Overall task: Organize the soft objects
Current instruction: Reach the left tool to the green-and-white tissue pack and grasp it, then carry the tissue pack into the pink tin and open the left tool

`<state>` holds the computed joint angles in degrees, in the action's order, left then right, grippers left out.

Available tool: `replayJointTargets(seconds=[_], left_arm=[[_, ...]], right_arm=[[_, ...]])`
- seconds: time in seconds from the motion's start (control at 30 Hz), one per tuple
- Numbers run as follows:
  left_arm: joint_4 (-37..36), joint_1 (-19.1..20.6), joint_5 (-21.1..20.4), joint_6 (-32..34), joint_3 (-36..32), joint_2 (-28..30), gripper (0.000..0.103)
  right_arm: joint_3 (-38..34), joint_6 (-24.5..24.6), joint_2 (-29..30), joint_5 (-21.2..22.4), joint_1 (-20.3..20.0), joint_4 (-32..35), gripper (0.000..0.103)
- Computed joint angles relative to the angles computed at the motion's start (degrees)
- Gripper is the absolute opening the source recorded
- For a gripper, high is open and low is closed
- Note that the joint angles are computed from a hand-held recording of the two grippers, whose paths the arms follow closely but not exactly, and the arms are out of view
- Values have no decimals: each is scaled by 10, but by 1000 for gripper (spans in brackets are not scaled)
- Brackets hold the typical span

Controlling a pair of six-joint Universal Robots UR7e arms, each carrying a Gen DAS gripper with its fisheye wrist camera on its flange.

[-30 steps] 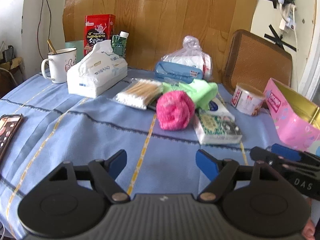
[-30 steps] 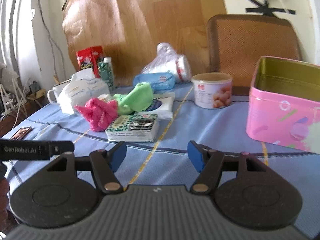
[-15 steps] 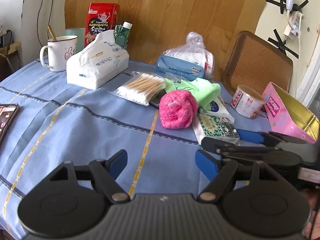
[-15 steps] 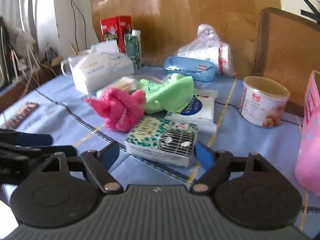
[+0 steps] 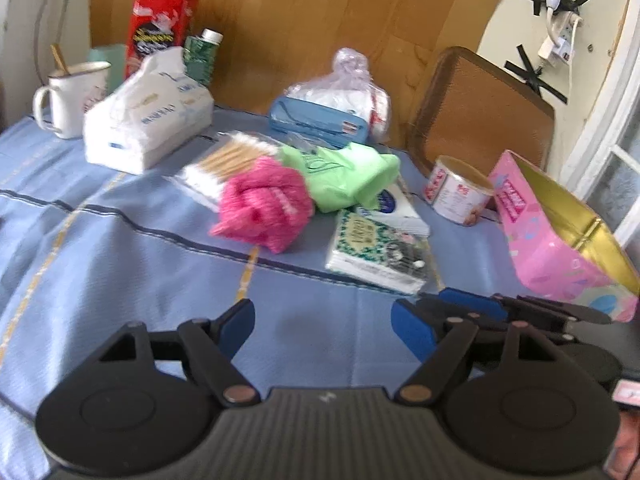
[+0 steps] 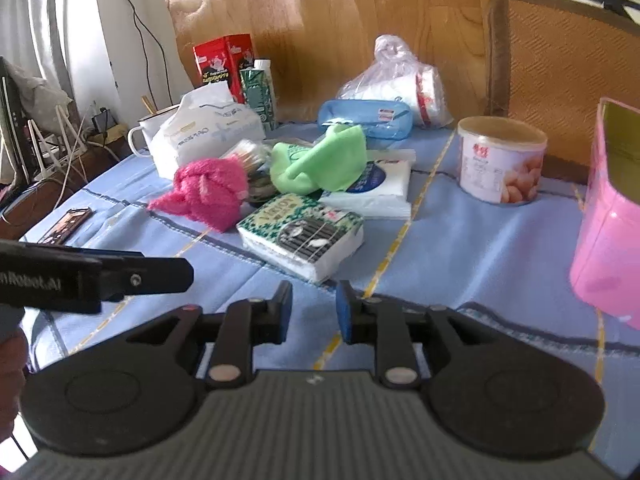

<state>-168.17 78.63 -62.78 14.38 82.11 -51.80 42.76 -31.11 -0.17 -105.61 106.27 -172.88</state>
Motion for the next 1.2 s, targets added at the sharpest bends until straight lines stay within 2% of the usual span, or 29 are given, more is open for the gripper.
replayJointTargets(seconds=[0.07,0.3,0.43,0.5,0.53,0.57,0.6,0.63,0.67,0.7,0.8,0.97,1.07,1.2], left_arm=[[16,0,-8,4,-16,7,77],[61,1,-20,20,-85,48,73],[64,1,-25,38,-126,73,77],[62,1,-13,65,-153,94,77],[68,1,0,72,-171,107,74],[91,4,8,62,-190,117,66],[109,9,-8,47,-197,119,64],[125,15,-43,27,-197,113,50],[140,17,-62,21,-195,108,49],[132,12,-57,27,-184,104,48],[96,-5,-58,62,-155,95,47],[82,-36,-129,103,-148,98,48],[95,-56,-161,131,-168,122,49],[140,-77,-194,139,-229,182,49]], right_arm=[[-11,-10,6,-6,1,-4,45],[-54,-61,29,-18,3,5,49],[-98,-75,49,-23,4,29,53],[-121,-73,60,-23,4,47,53],[-133,-71,66,-22,4,56,53],[-151,-66,74,-20,2,72,52],[-161,-62,80,-19,2,82,52],[-155,-67,81,-17,2,68,49],[-148,-72,79,-16,2,58,45],[-131,-72,72,-11,2,44,41],[-59,-59,39,-9,2,-28,41],[65,-97,-13,-8,0,-246,42],[104,-123,-31,-27,-4,-357,43],[132,-136,-53,-84,-16,-457,44]])
